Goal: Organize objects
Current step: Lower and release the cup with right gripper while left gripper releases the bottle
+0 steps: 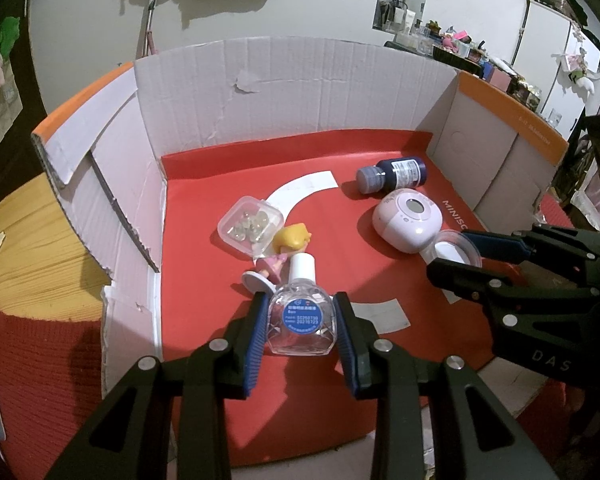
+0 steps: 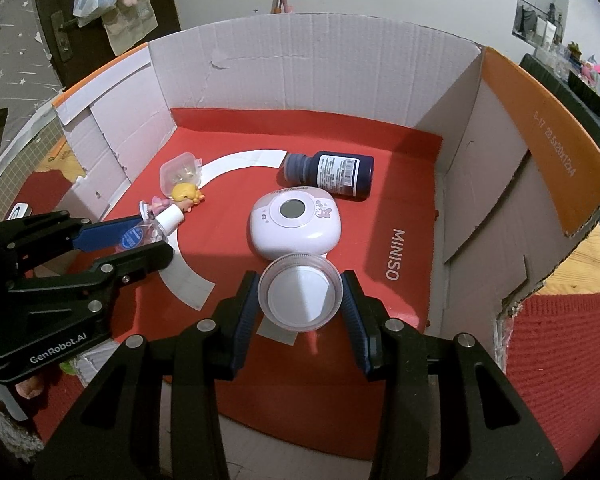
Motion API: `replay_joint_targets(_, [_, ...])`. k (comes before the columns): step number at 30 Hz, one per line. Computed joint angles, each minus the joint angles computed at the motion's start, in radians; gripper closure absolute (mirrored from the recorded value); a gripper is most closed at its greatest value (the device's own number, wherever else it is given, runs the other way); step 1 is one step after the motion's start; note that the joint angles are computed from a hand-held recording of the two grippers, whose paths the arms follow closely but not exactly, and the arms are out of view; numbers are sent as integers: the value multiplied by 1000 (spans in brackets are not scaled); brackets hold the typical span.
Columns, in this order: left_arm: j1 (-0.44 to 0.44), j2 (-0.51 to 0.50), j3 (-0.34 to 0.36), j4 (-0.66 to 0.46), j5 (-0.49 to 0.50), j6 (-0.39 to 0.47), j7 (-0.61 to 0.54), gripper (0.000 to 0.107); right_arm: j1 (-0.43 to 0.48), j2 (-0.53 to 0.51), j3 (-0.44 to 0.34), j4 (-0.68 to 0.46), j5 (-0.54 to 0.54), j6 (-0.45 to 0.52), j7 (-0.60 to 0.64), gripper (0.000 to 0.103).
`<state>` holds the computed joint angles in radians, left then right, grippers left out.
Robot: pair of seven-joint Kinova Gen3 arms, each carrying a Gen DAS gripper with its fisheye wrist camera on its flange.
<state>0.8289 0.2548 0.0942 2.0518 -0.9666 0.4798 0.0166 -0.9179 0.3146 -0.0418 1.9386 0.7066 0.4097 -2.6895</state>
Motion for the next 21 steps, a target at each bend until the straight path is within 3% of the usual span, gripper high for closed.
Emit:
replay_joint_targets(17, [6, -7, -18, 28, -56, -31, 70, 73, -3, 5, 6, -2, 8, -16, 2, 63])
replay_joint_targets(21, [13, -4, -1, 23, -59, 10, 78, 72, -3, 5, 8, -3, 6, -18, 15, 63])
